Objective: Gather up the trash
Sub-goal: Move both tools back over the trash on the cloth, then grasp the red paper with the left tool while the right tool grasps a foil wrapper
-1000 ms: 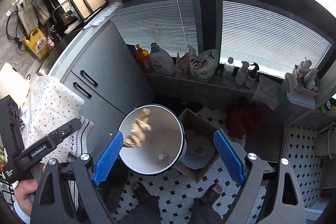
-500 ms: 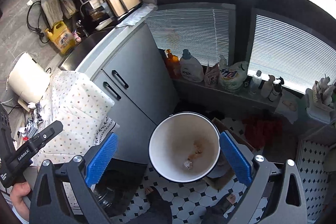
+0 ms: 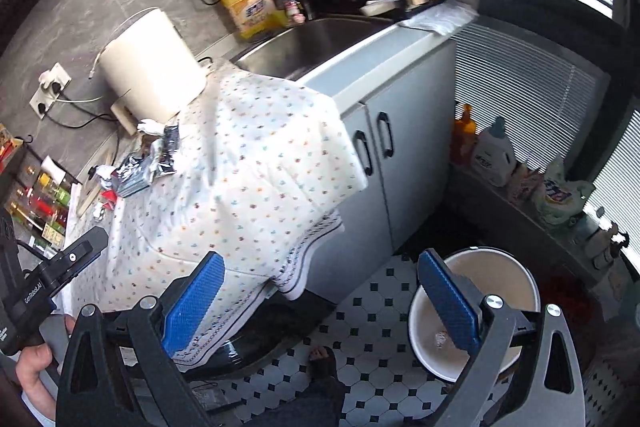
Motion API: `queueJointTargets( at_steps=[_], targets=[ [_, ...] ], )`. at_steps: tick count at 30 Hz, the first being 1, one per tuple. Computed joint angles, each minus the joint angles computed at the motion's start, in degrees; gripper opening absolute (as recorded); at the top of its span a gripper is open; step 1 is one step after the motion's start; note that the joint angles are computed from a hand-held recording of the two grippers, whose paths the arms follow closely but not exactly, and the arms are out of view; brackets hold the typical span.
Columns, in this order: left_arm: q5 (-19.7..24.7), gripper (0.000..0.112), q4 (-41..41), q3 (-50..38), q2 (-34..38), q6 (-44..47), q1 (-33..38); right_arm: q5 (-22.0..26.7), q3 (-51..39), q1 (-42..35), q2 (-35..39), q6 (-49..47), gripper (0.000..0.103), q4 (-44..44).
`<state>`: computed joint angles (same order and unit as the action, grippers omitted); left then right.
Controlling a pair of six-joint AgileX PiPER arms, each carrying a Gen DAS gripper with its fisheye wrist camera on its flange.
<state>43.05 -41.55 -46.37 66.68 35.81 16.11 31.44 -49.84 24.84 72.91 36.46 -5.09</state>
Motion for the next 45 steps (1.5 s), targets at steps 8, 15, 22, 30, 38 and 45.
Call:
queueJointTargets(
  at_steps=[8, 15, 22, 30, 38, 45],
  targets=[
    [6.82, 0.096, -8.89, -4.31, 6.38, 15.12, 20.62, -1.3, -15.28, 7.61, 15.83, -5.02, 0.079, 4.36],
    [7.76, 0.096, -11.44, -9.91, 15.07, 21.05, 27.0, 0.1, -29.28, 9.96, 29.26, -7.86, 0.067, 7.17],
    [7.94, 0.085, -10.39, -20.22, 26.35, 22.17, 28.55, 3.93, -47.9, 10.59, 43.79, -5.62, 0.059, 7.19],
    [11.18, 0.07, -7.36, -35.48, 40.0, 18.86, 27.83, 12.37, -71.03, 9.78, 58.85, -0.38, 0.056, 4.27],
    [15.41, 0.045, -7.27, -48.45, 50.19, 14.74, 25.9, 18.48, -80.72, 8.63, 64.73, -0.39, 0.012, 6.18],
    [15.26, 0.03, -7.27, -50.33, 52.95, 14.11, 24.14, 18.77, -77.01, 11.05, 59.6, -0.01, 0.01, -0.14]
  ],
)
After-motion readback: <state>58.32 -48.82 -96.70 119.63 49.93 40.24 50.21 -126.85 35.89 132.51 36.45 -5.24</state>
